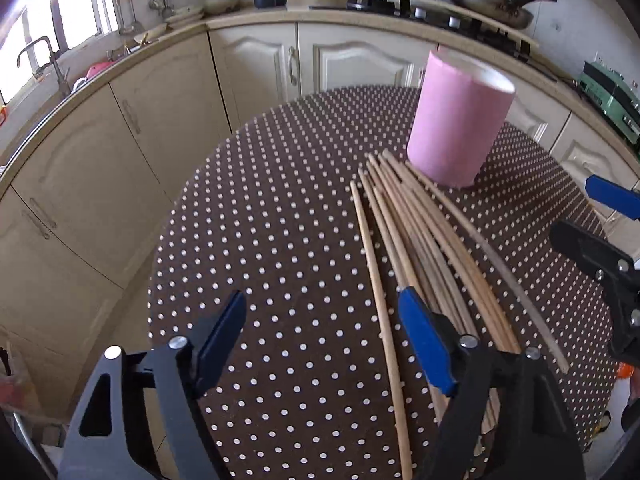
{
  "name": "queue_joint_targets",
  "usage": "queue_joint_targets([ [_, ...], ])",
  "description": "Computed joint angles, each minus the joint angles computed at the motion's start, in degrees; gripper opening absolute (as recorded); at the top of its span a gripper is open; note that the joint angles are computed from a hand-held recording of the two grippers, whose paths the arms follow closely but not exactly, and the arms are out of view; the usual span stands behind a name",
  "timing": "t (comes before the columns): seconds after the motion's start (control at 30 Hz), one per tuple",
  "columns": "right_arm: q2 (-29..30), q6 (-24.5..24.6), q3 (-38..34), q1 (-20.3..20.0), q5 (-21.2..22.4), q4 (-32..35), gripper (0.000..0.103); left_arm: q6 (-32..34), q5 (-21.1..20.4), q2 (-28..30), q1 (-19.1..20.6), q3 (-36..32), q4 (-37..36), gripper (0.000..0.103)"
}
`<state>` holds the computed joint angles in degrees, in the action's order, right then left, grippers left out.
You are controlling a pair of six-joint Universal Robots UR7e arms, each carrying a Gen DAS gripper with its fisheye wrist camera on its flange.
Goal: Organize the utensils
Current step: 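Lower the left tool and grasp one wooden chopstick while the right tool grasps another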
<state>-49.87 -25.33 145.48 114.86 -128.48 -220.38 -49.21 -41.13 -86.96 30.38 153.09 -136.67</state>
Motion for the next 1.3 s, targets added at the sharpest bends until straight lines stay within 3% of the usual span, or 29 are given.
queue_joint_targets([
  [0.1,-1.8,2.1,-0.7,-2.5,1.6,7.5,0.070,2.4,-1.7,2.9,2.2,0.0,-3.4,0.061],
  [0.2,-1.7,3.5,-1.9,-3.7,1.4,12.1,0.060,3.7,-2.0,4.8,3.0,-0.3,-5.3,0.060],
  [0.37,-4.6,5.8,-3.8,-6.0,4.0,23.5,0.053,5.6,-3.2,8.1,4.9,-3.4,-4.6,0.057],
  [0.53,-4.0,6.8,-6.7,-6.3,2.1,30.9,0.037,7.9,-3.8,10.3,7.2,-7.1,-3.7,0.057],
  [0.73,-1.9,10.1,-11.9,-4.9,-2.6,42.9,0.035,11.5,-3.8,13.2,9.9,-10.1,-5.4,0.055],
  [0.83,-1.1,12.4,-15.6,-4.2,-3.7,50.8,0.029,12.3,-4.0,13.8,10.1,-11.1,-5.5,0.045],
  [0.93,-0.8,15.2,-19.5,-3.3,-3.1,59.9,0.018,13.4,-4.5,14.5,10.2,-11.8,-6.0,0.025],
  [1.0,-0.4,16.7,-21.3,-2.9,-3.2,63.5,0.018,13.1,-5.0,14.7,10.2,-11.9,-6.2,0.009],
  [1.13,0.5,18.1,-23.5,-2.8,-2.6,67.0,0.014,13.7,-6.1,14.0,11.3,-12.1,-7.8,0.005],
  [1.3,-0.1,17.1,-22.4,-2.7,-2.9,64.9,0.010,14.0,-7.1,12.3,11.7,-11.2,-9.4,0.005],
])
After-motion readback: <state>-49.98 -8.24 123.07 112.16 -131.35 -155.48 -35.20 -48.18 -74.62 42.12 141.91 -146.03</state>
